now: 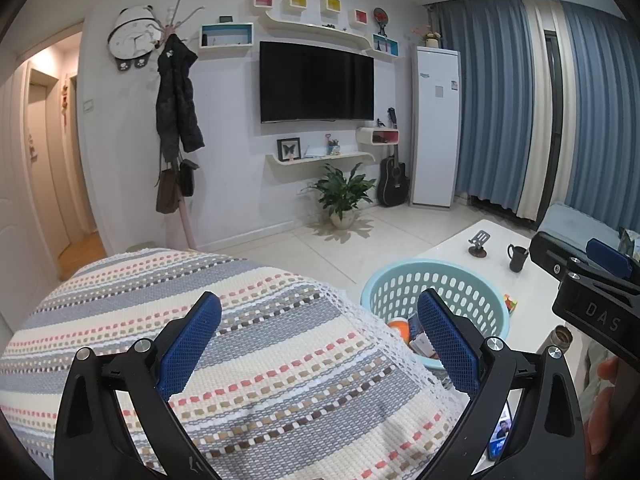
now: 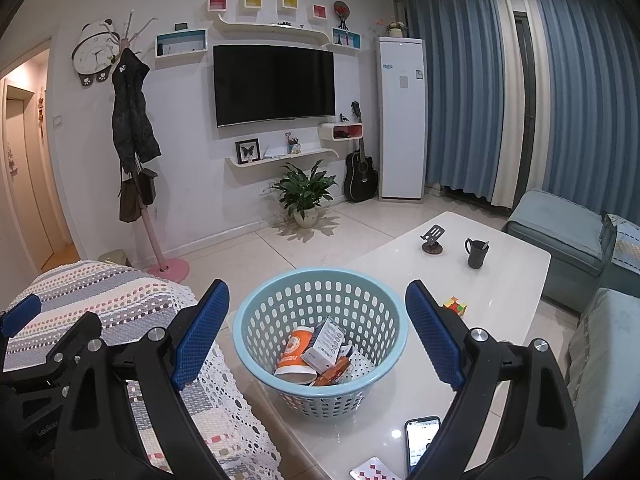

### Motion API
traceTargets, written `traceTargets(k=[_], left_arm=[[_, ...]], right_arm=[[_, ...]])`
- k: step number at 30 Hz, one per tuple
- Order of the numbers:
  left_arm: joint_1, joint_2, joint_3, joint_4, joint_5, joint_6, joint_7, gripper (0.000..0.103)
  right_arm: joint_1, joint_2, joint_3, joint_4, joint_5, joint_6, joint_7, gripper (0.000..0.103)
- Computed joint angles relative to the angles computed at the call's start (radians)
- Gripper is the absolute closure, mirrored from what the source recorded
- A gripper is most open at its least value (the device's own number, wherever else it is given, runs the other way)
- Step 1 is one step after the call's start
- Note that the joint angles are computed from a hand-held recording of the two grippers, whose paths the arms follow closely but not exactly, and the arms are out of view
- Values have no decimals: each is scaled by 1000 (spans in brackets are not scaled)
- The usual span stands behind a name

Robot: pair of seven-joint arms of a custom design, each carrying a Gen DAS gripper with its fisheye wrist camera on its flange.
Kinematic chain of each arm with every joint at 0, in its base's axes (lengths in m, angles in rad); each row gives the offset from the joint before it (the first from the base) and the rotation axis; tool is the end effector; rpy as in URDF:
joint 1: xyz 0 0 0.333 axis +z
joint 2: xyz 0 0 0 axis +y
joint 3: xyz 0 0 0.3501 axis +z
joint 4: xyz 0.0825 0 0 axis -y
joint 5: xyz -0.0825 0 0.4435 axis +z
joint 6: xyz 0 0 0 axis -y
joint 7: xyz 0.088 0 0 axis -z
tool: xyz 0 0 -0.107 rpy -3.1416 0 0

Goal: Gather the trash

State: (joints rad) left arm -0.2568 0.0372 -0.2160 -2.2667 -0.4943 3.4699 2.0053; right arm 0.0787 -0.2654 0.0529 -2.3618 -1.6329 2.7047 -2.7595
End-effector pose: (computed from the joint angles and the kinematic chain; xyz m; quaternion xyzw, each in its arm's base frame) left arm 0.5635 -0.2241 0.4727 -0.4894 0.6870 -0.4292 0.3230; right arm 0.5187 0.1043 0.4715 -0.4530 0.7127 -0.4292 0.3203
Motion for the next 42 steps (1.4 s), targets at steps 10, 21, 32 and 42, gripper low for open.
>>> traceTargets(k=[10,21,32,42], left_arm=[[-3,-3,0,2,-13,-4,13,8],[-27,-3,2,27,-153,-2,139,8],[-31,3,-3,32,-191,13,173,8],[-40,4,-2,42,-232,-4,208,8]], right_arm=[[-1,-2,1,-2,12,1,-9,18],[-7,3,0,0,31,6,-29,17],[-11,0,-2,-4,29,13,-31,17],[-12,4,-3,-3,26,14,-31,17]])
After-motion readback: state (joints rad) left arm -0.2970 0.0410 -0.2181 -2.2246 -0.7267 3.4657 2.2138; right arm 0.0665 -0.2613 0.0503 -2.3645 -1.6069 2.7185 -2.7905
